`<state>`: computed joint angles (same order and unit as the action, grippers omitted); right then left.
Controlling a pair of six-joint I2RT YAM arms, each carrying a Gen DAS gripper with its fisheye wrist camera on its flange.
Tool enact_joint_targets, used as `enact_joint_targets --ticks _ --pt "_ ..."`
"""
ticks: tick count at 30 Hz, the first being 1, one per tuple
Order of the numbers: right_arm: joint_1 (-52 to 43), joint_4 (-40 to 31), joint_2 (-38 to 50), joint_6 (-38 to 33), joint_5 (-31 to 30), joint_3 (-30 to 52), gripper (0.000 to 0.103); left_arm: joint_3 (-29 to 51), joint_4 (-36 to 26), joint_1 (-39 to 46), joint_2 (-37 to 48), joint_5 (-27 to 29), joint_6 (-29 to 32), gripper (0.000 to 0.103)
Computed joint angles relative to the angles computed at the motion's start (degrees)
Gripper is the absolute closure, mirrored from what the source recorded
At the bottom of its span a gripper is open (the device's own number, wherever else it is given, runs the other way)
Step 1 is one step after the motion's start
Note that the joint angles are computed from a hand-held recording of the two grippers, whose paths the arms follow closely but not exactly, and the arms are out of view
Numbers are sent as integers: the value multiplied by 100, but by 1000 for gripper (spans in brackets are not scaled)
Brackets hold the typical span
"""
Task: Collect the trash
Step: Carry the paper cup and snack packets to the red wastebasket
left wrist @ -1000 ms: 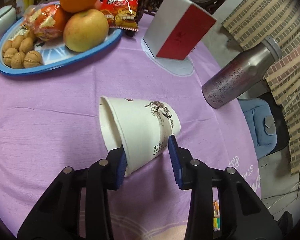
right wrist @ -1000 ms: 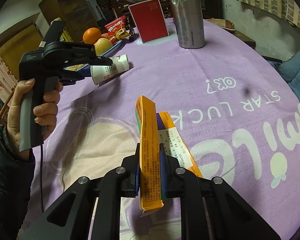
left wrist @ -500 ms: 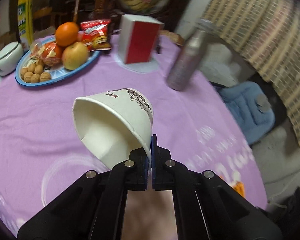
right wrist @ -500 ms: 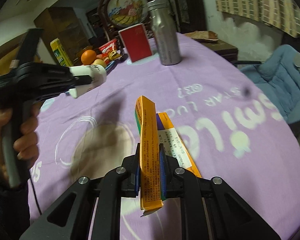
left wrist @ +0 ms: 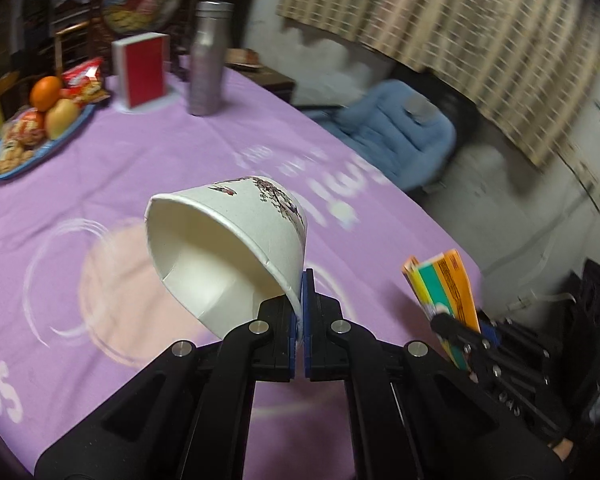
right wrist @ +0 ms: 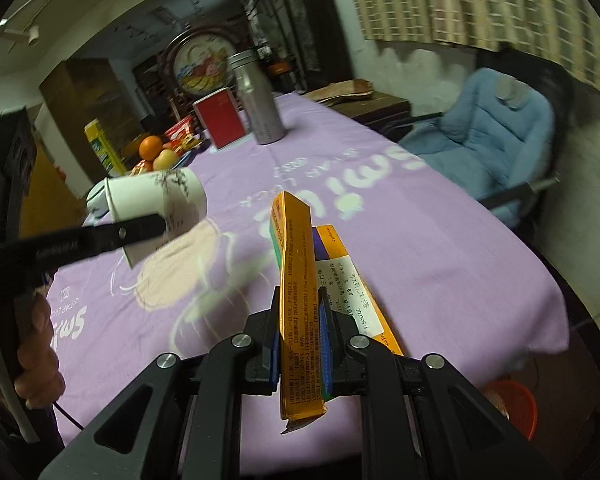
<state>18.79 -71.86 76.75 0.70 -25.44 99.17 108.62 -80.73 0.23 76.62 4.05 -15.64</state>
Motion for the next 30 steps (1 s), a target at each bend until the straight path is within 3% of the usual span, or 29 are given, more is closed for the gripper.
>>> enact_joint_targets --ticks 7,11,16,24,30 --pt "-1602 -424 -726 -809 -676 -749 87 -399 196 -1811 -100 -330 -421 100" --pt "-3255 -1059 -806 -1990 -1244 -1068 87 -518 402 -2802 42 -524 -589 100" --pt "-5309 -1638 -286 -3480 -1510 -1487 87 -419 687 -3846 668 -498 -695 100" --pt "-6490 -984 493 -4007 -1055 -2460 87 -135 1090 -4828 2097 -208 -560 100" --pt "-6584 -38 1311 -3717 -705 -3014 87 106 1394 -4944 3376 35 -536 100"
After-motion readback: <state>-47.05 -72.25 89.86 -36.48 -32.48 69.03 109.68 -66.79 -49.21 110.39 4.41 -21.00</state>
